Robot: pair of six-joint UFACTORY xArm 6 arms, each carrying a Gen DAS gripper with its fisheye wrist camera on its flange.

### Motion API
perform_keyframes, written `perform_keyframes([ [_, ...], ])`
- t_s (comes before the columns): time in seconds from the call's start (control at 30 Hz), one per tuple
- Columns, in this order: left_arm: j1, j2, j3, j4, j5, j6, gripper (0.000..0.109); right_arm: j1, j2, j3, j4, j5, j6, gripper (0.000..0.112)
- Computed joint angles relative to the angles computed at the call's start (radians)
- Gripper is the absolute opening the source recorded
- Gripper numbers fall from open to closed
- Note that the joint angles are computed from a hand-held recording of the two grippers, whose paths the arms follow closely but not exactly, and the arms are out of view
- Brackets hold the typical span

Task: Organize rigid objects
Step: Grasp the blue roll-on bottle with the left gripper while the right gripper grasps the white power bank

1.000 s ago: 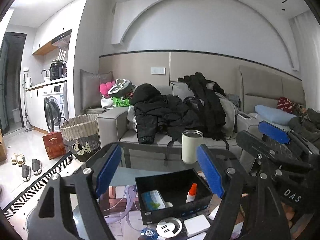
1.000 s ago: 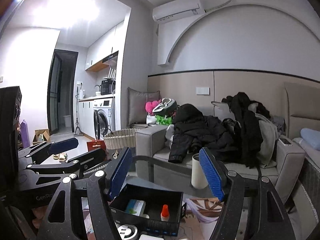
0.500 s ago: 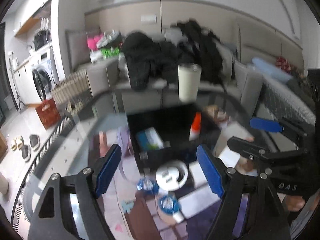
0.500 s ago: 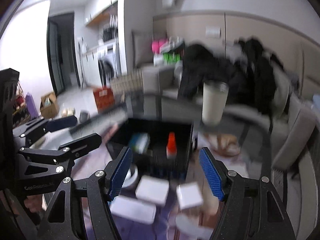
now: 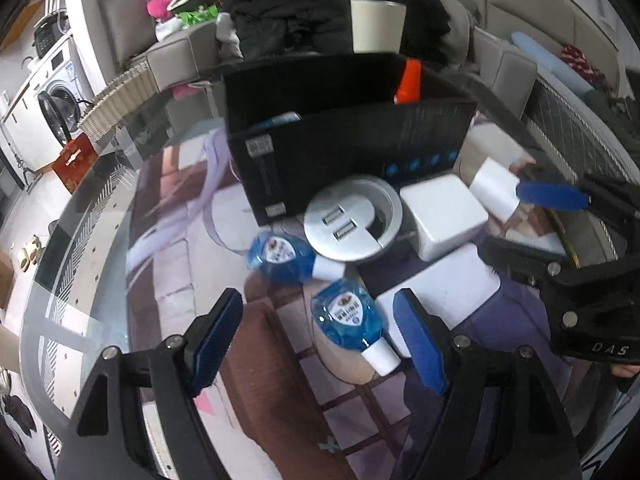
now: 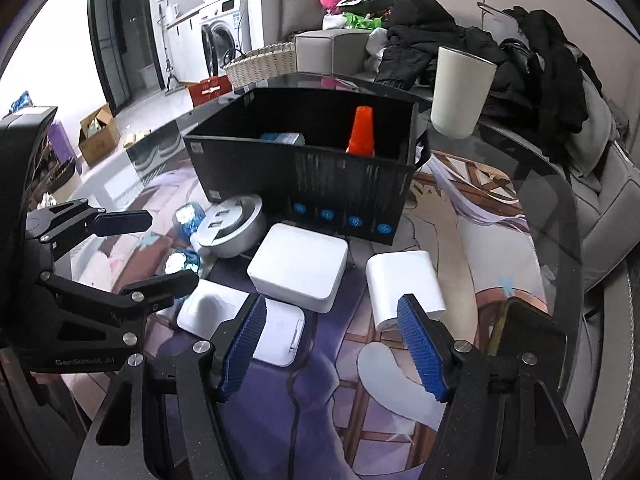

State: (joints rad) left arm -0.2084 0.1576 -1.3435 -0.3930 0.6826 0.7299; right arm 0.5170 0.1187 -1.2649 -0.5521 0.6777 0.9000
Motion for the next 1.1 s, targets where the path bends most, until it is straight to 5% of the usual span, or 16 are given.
perform_keyframes([
  [0.17,0.012,-0.007,-0.007,-0.055,0.04,0.087,0.035,0.001,0.024,-0.028,-0.006,0.006,-0.016,0.07],
  [0.4,0.064,0.002,-0.038,-0.059,0.09,0.086,0.034,0.013,0.061,-0.071,0.114,-0.02,-0.148,0.061],
  [1.1,0.111,-0.002,-0.041,-0.063,0.154,0.125,0.03,0.028,0.171,-0.17,0.385,-0.054,-0.439,0.06],
])
